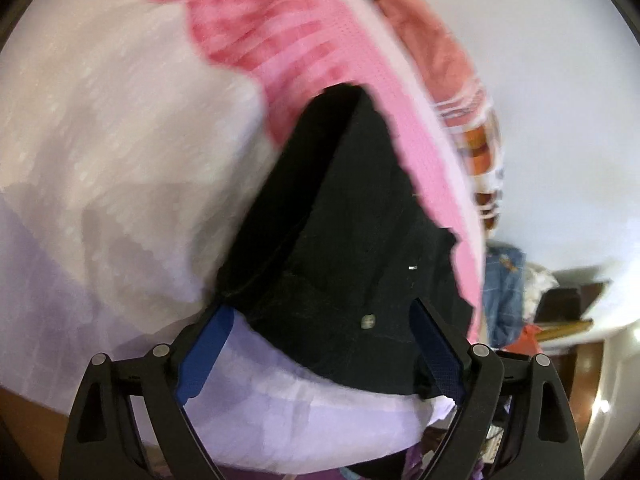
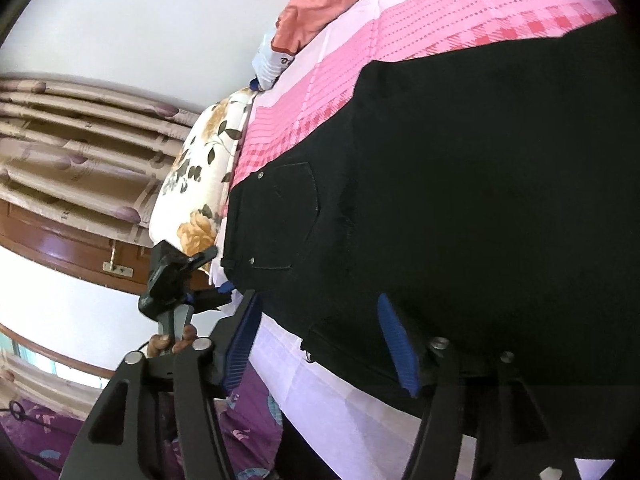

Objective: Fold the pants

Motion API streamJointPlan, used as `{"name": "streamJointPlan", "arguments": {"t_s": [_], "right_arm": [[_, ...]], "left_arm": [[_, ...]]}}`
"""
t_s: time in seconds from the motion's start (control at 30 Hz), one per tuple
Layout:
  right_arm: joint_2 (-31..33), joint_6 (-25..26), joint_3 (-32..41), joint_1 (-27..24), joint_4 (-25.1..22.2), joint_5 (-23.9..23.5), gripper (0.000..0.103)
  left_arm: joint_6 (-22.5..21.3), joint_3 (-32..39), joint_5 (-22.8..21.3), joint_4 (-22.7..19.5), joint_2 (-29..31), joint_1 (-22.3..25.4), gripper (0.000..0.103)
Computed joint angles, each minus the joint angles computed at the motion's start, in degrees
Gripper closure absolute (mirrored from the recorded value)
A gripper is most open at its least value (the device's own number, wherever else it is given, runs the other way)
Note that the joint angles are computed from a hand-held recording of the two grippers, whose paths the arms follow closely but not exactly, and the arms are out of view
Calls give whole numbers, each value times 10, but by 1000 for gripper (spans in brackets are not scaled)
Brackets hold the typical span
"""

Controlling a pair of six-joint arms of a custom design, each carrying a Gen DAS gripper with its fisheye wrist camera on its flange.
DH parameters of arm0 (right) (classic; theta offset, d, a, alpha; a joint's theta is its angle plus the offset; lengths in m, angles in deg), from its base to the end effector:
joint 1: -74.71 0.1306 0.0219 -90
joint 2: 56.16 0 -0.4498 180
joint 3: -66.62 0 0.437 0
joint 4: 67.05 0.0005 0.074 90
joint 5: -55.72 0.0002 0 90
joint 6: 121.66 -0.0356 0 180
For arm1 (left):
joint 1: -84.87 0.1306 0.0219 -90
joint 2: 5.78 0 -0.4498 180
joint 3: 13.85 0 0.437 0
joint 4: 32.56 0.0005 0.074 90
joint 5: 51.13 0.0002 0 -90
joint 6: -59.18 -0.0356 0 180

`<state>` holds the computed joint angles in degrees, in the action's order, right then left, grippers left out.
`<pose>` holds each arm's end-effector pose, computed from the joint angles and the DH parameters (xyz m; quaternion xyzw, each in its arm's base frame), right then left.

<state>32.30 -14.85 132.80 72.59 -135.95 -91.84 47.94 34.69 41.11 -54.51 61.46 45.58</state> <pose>0.4129 0.0143 0.3215 -0.1071 0.8699 0.4764 0.0703 0.2657 -0.2198 0.3337 -0.2991 0.8579 -0.3670 0.1996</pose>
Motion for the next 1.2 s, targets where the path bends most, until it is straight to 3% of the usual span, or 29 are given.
{"name": "streamJointPlan", "arguments": {"t_s": [0.1,0.13,0.27,0.37,0.5,0.57,0.67,0.8,0.9,0.97,1.0,1.03,1.07,1.2], "right_arm": [[2,-8,-1,-3,2,-9,42],[3,-12,-1,-3,4,-10,42],[3,-15,-2,-3,4,-13,39],[4,-21,-2,-2,8,-16,37],[5,-24,-2,-3,7,-21,36],[6,-26,-2,-3,7,-22,36],[6,-32,-3,-3,9,-24,36],[3,-37,-5,-2,12,-26,34],[4,-34,-6,-3,10,-26,33],[4,-33,-6,-4,11,-26,33],[5,-32,-5,-4,10,-27,33],[5,-31,-5,-3,9,-26,33],[5,-31,-5,-4,8,-25,33],[3,-47,-5,-6,20,-27,33]], "left_arm": [[-11,16,-10,-30,9,-8,14],[-2,13,-1,-23,14,-5,14],[38,-31,8,79,-12,6,14],[41,-47,-6,126,-24,2,14],[10,-43,-36,131,-21,-12,14],[22,-38,-43,103,-5,-17,14],[42,-52,-82,133,-3,-26,14],[10,-31,-80,130,21,-23,14],[-40,-16,-73,124,42,-21,14],[-51,-8,-92,107,48,-26,23],[-57,2,-100,80,51,-28,37],[-66,14,-106,41,55,-29,59],[-69,17,-110,22,55,-29,64],[-68,33,-126,-7,55,-37,70]]}}
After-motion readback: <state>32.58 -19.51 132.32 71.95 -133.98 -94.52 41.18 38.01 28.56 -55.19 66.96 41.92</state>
